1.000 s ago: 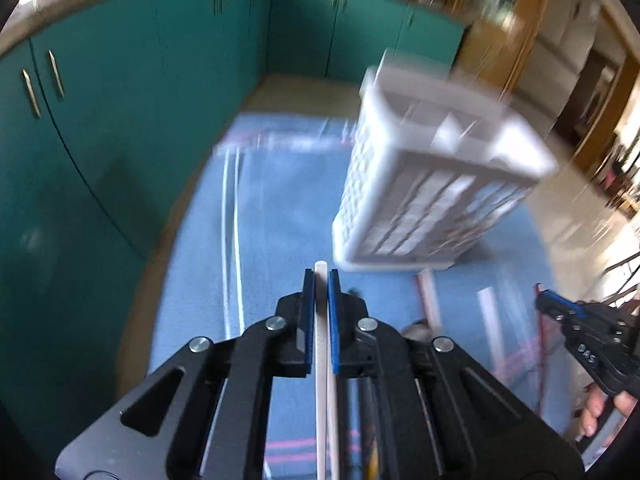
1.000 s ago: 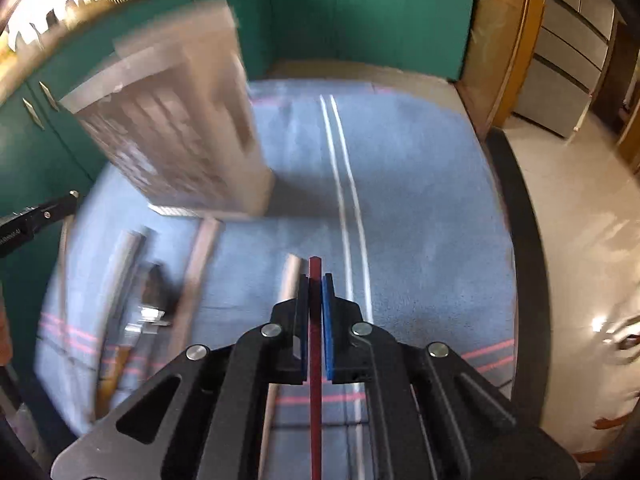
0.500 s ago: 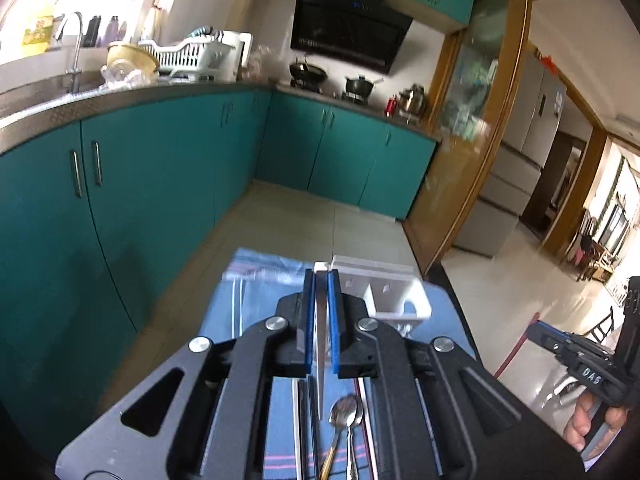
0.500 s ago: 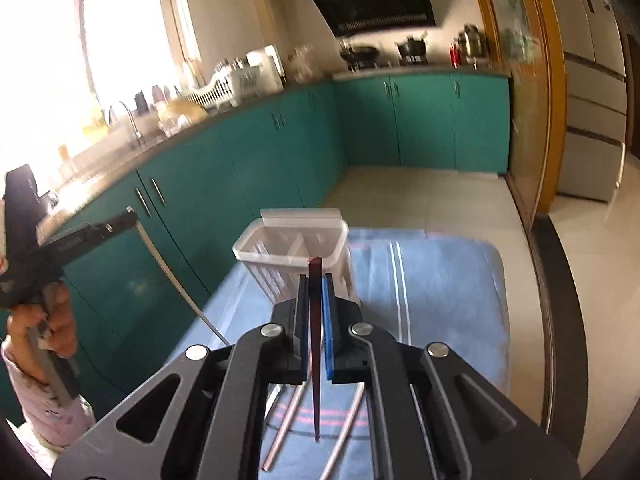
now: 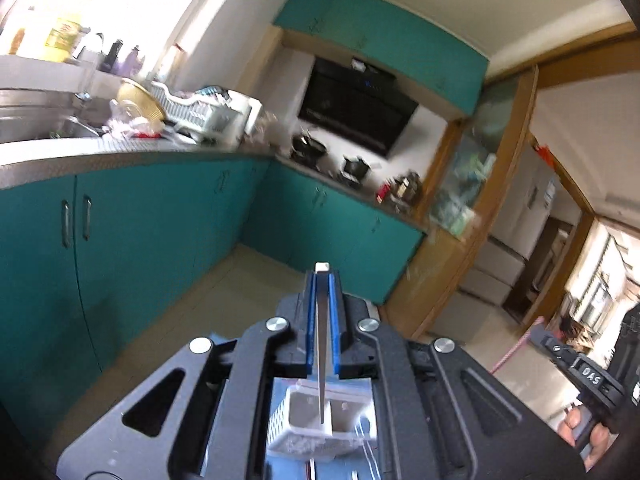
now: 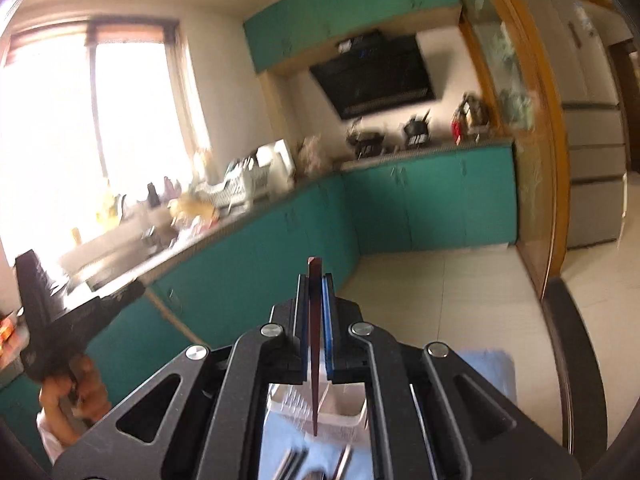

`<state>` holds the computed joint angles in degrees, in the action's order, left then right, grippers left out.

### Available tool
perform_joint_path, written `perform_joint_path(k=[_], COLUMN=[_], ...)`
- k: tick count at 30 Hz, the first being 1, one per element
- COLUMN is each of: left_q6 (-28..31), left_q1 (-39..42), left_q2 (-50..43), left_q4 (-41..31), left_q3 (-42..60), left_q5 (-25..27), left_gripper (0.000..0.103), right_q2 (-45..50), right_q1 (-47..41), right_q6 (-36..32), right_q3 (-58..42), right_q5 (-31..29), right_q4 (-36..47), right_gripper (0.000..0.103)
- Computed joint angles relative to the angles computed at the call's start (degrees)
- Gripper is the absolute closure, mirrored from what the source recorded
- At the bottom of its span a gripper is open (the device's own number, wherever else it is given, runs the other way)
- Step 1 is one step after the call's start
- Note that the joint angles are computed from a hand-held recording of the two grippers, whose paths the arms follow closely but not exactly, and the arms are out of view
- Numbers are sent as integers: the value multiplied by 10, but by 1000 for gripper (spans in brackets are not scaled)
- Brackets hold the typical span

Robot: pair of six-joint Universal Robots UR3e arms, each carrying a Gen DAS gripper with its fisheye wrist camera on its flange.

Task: Organize utensils
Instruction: 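Lift both chopsticks over the white holder and open both tools to drop them in, then lower both tools to the cloth and grasp a white chopstick with each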

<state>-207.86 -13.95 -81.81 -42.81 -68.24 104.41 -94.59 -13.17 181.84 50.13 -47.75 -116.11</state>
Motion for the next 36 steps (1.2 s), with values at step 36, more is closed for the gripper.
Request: perform_joint_path(k=[36], left_q6=[0], left_q1=[-69], left_q2=[29], left_q4=[79], left_q3=[-303], left_q5=[77], left_gripper=[84], right_q2=[-235], right_q1=[-40], right_q6=[-56], right_q3=[533], right_q5=[-80], right_q4=[-172], right_gripper=[68])
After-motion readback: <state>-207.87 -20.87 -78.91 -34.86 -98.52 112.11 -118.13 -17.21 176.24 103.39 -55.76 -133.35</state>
